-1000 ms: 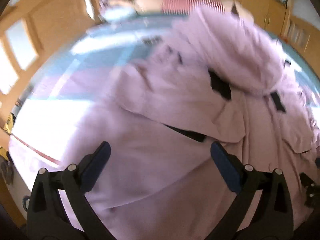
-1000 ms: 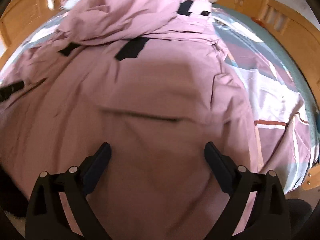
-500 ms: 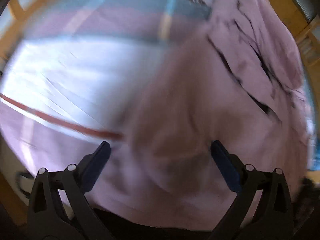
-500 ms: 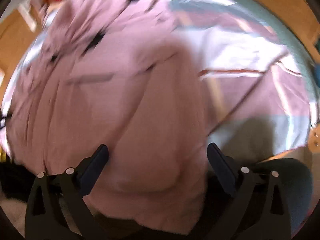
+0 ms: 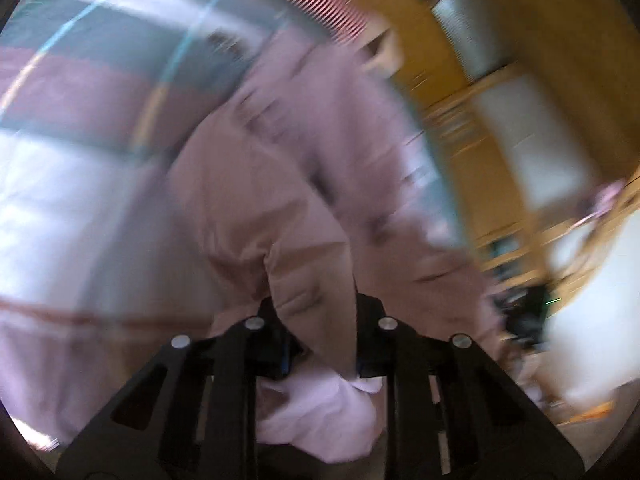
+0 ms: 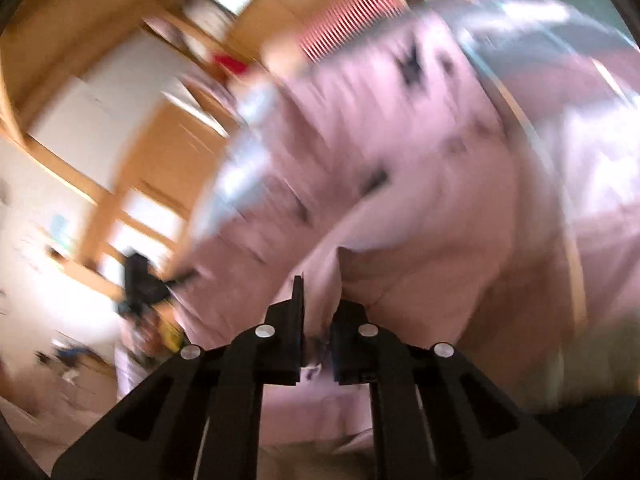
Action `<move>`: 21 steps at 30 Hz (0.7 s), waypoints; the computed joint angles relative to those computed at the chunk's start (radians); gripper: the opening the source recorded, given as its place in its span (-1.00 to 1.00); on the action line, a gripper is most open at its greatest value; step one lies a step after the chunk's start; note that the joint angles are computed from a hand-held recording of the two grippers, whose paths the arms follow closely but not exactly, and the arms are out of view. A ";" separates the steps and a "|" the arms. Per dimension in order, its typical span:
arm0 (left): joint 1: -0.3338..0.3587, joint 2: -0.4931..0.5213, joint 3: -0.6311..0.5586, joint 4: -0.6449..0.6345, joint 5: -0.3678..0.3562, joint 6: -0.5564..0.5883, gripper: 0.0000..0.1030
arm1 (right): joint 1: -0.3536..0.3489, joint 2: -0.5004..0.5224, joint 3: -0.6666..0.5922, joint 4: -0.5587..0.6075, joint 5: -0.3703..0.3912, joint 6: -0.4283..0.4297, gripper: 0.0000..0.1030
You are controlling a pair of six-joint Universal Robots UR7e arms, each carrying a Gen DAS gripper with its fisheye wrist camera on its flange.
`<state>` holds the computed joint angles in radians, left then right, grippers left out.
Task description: Fold large clothes
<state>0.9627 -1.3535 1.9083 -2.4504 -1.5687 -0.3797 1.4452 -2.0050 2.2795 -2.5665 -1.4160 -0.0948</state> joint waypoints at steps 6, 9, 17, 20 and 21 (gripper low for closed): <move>0.062 0.233 -0.252 -0.248 -0.069 -0.111 -0.36 | -0.050 0.295 -0.248 -0.367 0.053 0.223 -0.83; 0.113 0.315 -0.272 -0.524 -0.140 -0.134 0.20 | -0.079 0.479 -0.416 -0.427 -0.083 0.334 -0.83; -0.004 0.351 -0.289 -0.322 0.267 0.068 0.54 | -0.239 0.754 -0.625 -0.317 -0.098 0.578 -0.52; -0.036 0.384 -0.315 -0.200 0.190 0.196 0.57 | -0.269 0.730 -0.607 -0.312 -0.006 0.614 -0.44; -0.053 0.396 -0.318 -0.178 0.208 0.234 0.58 | -0.276 0.710 -0.596 -0.317 0.027 0.614 -0.29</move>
<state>0.9092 -0.9578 1.5902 -2.6284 -1.3606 -0.1454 1.1693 -1.2945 1.6838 -2.8833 -1.3892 0.5195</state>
